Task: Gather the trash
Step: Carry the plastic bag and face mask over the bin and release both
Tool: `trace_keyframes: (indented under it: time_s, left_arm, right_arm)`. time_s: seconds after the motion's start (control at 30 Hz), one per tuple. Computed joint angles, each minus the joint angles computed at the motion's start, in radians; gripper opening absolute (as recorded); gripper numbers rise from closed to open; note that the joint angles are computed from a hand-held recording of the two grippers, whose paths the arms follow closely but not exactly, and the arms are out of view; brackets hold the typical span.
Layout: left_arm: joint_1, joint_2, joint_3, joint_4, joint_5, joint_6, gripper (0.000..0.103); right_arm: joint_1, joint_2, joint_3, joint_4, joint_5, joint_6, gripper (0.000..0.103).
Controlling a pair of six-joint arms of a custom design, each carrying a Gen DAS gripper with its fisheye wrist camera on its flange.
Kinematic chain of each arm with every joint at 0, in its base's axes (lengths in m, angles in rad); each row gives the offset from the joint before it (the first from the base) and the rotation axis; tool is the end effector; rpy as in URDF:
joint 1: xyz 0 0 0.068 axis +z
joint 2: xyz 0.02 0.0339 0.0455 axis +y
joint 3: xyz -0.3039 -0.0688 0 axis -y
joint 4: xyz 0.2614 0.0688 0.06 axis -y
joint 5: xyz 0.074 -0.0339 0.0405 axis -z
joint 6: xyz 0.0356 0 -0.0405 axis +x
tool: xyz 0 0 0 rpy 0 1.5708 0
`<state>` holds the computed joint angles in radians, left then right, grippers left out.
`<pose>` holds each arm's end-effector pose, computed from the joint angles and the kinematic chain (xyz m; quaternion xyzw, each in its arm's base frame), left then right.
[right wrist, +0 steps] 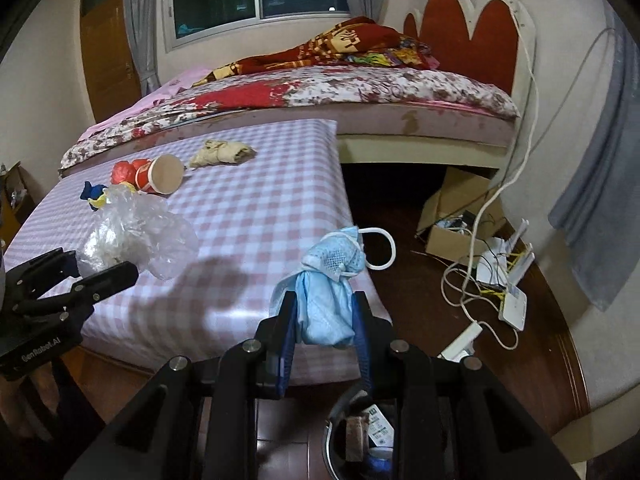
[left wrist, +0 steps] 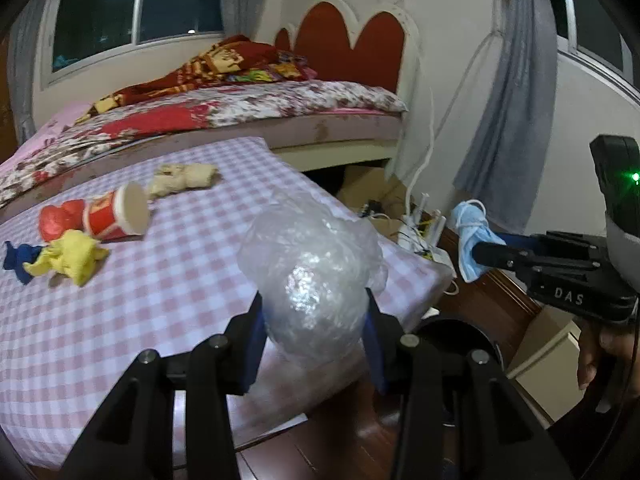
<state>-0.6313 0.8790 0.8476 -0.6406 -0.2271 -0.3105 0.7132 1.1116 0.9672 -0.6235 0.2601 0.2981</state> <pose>0.1455 -0.0964 0.3316 0.0943 0.8913 -0.1049 0.4309 0.1804 0.1439 0.3324 -0.1385 0.9036 0.0832 0.3968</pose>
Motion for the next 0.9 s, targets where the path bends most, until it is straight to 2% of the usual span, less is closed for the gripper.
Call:
trace_keyframes:
  time_s: [0.13,0.5,0.7,0.9]
  left_arm:
    - [-0.115,0.042,0.010,0.011,-0.057,-0.048,0.044]
    - [-0.324,0.189,0.042,0.076,-0.104,-0.113,0.044]
    - [-0.394,0.287,0.049,0.125,-0.076,-0.132,0.044]
    - [-0.421,0.394,0.034,0.183,0.007,-0.146,0.044]
  right_arm:
    - [-0.047,-0.058,-0.035,-0.020,-0.019,-0.007,0.028]
    - [-0.245,-0.207,-0.140,-0.079,-0.127,-0.064,0.028]
    - [-0.442,-0.294,-0.220,-0.121,-0.255,-0.150,0.028]
    - [-0.573,-0.318,-0.288,-0.150,-0.339,-0.228,0.028]
